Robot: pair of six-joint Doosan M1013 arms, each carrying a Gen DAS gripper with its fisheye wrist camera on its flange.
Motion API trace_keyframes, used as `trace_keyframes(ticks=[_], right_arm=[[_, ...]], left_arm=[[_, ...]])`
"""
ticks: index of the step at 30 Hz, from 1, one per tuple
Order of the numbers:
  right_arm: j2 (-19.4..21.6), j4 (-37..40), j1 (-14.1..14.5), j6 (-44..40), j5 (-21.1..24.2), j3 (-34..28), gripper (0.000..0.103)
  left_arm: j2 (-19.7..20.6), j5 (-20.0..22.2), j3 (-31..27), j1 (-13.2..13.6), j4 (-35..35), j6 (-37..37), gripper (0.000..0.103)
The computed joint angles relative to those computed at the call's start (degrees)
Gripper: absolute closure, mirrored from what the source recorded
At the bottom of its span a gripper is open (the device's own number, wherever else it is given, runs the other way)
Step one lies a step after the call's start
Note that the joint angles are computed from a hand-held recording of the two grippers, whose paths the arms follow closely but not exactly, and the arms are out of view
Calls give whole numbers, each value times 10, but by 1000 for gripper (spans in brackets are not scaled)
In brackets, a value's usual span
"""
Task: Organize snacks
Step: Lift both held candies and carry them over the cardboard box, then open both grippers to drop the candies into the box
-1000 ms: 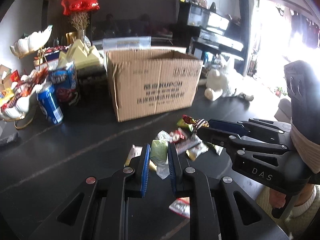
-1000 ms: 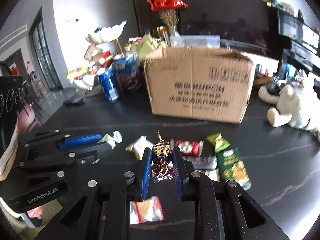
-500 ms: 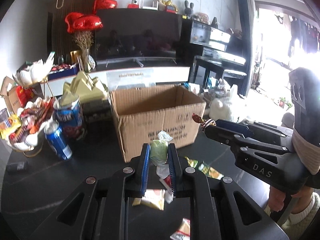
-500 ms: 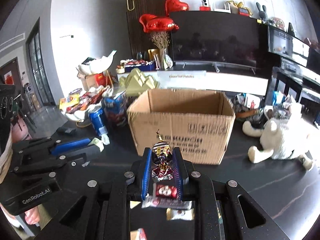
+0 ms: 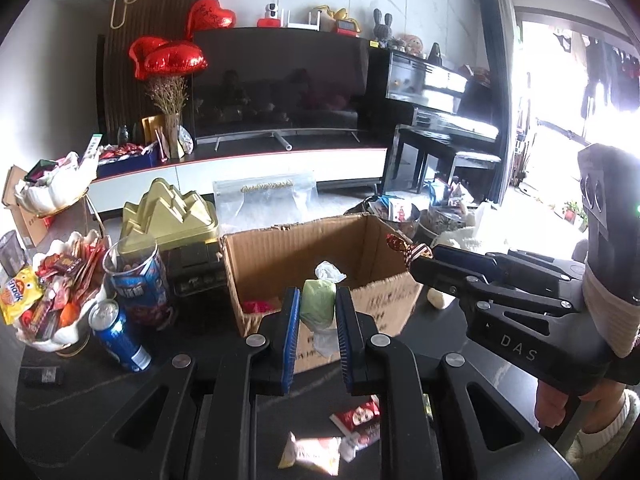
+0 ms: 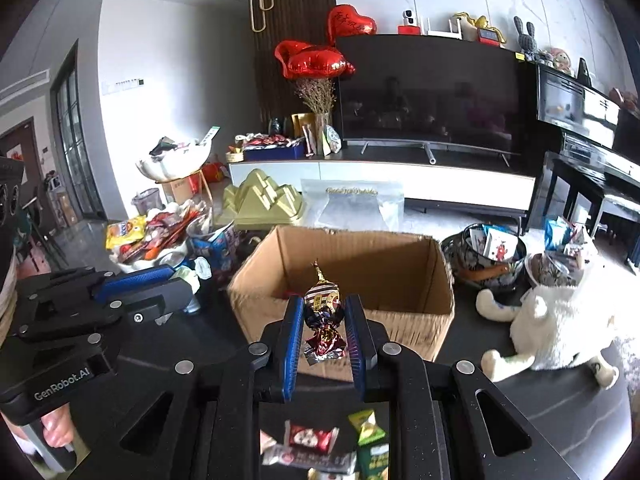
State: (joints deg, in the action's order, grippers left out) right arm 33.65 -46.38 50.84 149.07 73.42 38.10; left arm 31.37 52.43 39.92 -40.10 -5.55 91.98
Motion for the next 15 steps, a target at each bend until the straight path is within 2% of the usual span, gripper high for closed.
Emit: trace_keyframes(ticks=[12, 15], right_arm=[[15, 39, -43, -36, -12, -18, 80], [20, 44, -52, -42, -17, -23, 80]], left_arm=[[109, 97, -177, 5, 10, -23, 84], [155, 142, -259, 7, 16, -39, 83]])
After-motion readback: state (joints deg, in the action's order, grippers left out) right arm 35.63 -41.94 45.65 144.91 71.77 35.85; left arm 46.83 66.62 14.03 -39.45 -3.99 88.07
